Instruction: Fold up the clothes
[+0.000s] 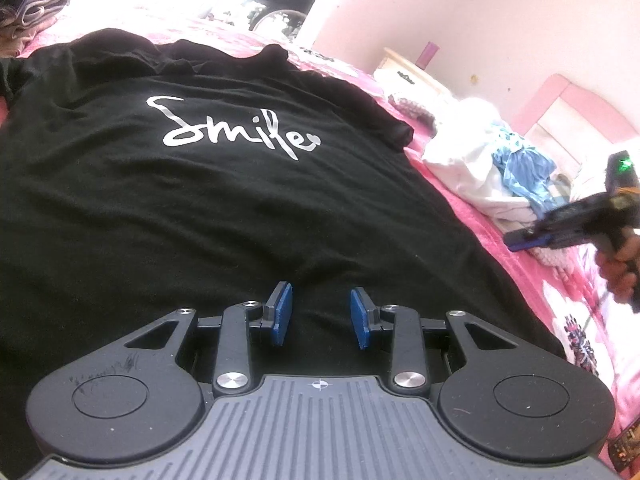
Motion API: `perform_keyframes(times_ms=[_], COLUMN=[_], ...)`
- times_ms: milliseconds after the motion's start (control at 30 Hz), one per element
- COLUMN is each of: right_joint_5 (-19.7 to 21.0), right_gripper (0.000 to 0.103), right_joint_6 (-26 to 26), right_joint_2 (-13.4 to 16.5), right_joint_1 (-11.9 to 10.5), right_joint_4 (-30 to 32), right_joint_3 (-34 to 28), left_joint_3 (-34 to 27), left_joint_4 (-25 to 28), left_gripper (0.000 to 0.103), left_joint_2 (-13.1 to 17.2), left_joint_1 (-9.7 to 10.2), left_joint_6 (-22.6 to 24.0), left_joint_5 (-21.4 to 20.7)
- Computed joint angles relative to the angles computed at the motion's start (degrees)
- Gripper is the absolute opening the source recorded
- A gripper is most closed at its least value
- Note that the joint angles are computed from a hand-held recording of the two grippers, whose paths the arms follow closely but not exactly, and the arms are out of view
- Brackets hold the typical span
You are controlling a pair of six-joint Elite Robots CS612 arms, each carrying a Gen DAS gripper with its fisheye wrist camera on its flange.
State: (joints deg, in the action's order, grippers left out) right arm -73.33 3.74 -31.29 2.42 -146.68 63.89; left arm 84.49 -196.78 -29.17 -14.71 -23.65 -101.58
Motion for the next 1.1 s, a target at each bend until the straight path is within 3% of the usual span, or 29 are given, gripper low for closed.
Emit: perform_keyframes(times_ms=[100,200,267,333,467,567,600,633,667,733,800,867,1000,1100], right_joint_5=[3.5,5.0,6.7,8.3,11.8,14.6,14.9,14.1,12.9,10.4,8.4,6.7,5.0,2.5], right_gripper=[0.038,0.039,0.002,0.002,0.003,0.014,0.022,0.041,0.045,0.046,0.039,0.012,0.009,0.010], right_joint_6=[-3.8,-6.6,-5.8,1.1,15.9,23.2,23.1,20.6,16.7,9.7,5.1,3.2,5.1,6.8], right_joint_2=[-1.3,-2.0,-2.4,-2.6,-2.0,-2.5,-2.9,-3.5,-4.1,-5.2,-6.3,-7.2,-9.0,-10.2], right_joint_1=[0.0,0.5,0.5,-0.3,-2.3,-3.2,-3.2,-2.9,-2.5,-1.7,-1.1,-0.9,-1.7,-1.4], right_joint_4=[1.0,2.2,1.0,-5.1,-9.4,-13.5,-13.8,-12.3,-9.7,-5.4,-3.0,-1.7,-1.8,-4.2], right_joint_3=[2.3,4.1,5.5,7.8,9.9,12.3,13.1,13.5,13.7,14.0,14.9,15.9,18.7,20.5], left_joint_3=[-0.1,-0.1,-0.1,-0.1,-0.1,0.1,0.2,0.4,0.5,1.0,1.8,2.9,5.7,7.8], left_joint_4=[-0.1,-0.3,-0.3,-0.3,-0.1,1.5,2.3,3.4,4.6,7.6,10.9,14.8,25.5,29.6], left_gripper=[0.032,0.032,0.032,0.032,0.032,0.032,0.032,0.032,0.033,0.033,0.033,0.033,0.033,0.033], left_joint_2=[0.1,0.1,0.2,0.2,0.1,-0.5,-0.8,-1.3,-1.7,-2.7,-3.9,-5.3,-9.0,-10.9], left_joint_1=[0.07,0.10,0.08,0.08,0.11,0.26,0.35,0.49,0.73,1.39,2.25,2.97,3.27,3.03], left_joint_6=[-0.1,-0.1,-0.2,-0.1,-0.2,0.2,0.4,0.8,0.7,-0.2,-1.5,-1.6,2.2,2.7], left_joint_5=[-0.3,-0.4,-0.4,-0.5,-0.6,-1.2,-1.6,-2.1,-3.1,-5.6,-8.9,-11.6,-12.2,-11.5])
